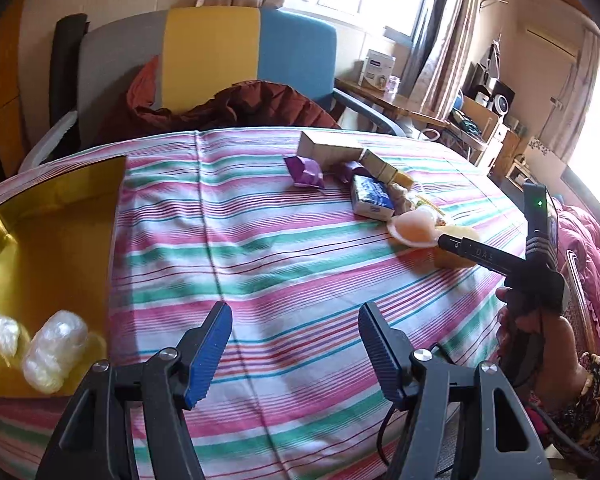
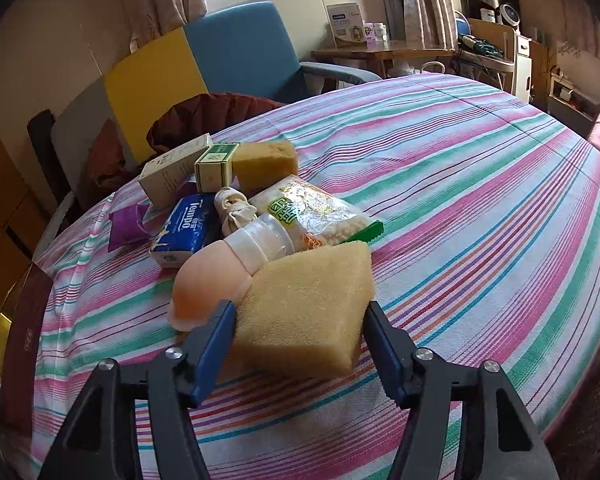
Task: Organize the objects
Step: 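Move both tools back to the item cluster and grasp the yellow sponge with the right tool, then grasp the peach baby bottle with the left tool while the right tool holds the sponge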
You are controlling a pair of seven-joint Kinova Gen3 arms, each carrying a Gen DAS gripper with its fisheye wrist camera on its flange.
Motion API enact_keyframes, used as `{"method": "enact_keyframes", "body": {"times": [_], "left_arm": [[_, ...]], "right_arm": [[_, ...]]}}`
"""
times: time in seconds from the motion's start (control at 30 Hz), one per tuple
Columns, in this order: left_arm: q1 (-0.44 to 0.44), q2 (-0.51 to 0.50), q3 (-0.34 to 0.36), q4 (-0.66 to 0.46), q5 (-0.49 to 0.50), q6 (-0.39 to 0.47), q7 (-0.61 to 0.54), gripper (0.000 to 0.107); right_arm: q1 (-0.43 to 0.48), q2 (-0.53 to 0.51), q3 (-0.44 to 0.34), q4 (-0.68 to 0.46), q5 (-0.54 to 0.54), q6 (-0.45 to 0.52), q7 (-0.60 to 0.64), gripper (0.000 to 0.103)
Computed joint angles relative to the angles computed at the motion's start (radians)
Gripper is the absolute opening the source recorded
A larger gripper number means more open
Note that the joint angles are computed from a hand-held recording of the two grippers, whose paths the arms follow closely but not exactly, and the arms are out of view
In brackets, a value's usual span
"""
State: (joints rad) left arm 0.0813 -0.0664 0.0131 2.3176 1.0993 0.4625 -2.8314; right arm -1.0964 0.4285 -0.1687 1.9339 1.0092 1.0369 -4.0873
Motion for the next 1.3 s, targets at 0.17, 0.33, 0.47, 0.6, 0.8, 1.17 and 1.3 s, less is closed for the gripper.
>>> {"method": "enact_keyframes", "body": {"times": [0.17, 0.33, 0.47, 0.6, 0.8, 1.17, 1.3], "left_arm": [[0.041, 0.045, 0.052, -0.053, -0.059, -0.015, 0.059, 0.067], [0.094, 0.118, 0.116, -0.128, -0.167, -0.021, 0.156, 0.067], [0.137, 0.174, 0.169, -0.188, -0.249, -0.048, 0.235, 0.067], [0.193, 0.236, 0.212, -0.263, -0.392, -0.085, 0.375, 0.067], [0.265, 0.366, 0.233, -0.405, -0.579, -0.065, 0.559, 0.068], [0.373, 0.524, 0.2, -0.603, -0.86, -0.002, 0.883, 0.074], [0.278, 0.551, 0.302, -0.574, -0.821, -0.037, 0.833, 0.075]], "right_arm": [[0.051, -0.102, -0.001, 0.056, -0.082, -0.097, 0.03, 0.059], [0.191, -0.188, -0.02, 0.108, -0.224, -0.245, 0.202, 0.059], [0.363, -0.213, -0.115, 0.134, -0.251, -0.337, 0.356, 0.06], [0.385, -0.244, -0.091, 0.216, -0.162, -0.465, 0.321, 0.06], [0.267, -0.34, 0.121, 0.36, -0.066, -0.668, 0.077, 0.059], [0.424, -0.33, -0.063, 0.286, -0.198, -0.493, 0.28, 0.059], [0.391, -0.324, -0.052, 0.249, -0.246, -0.399, 0.351, 0.059]]}}
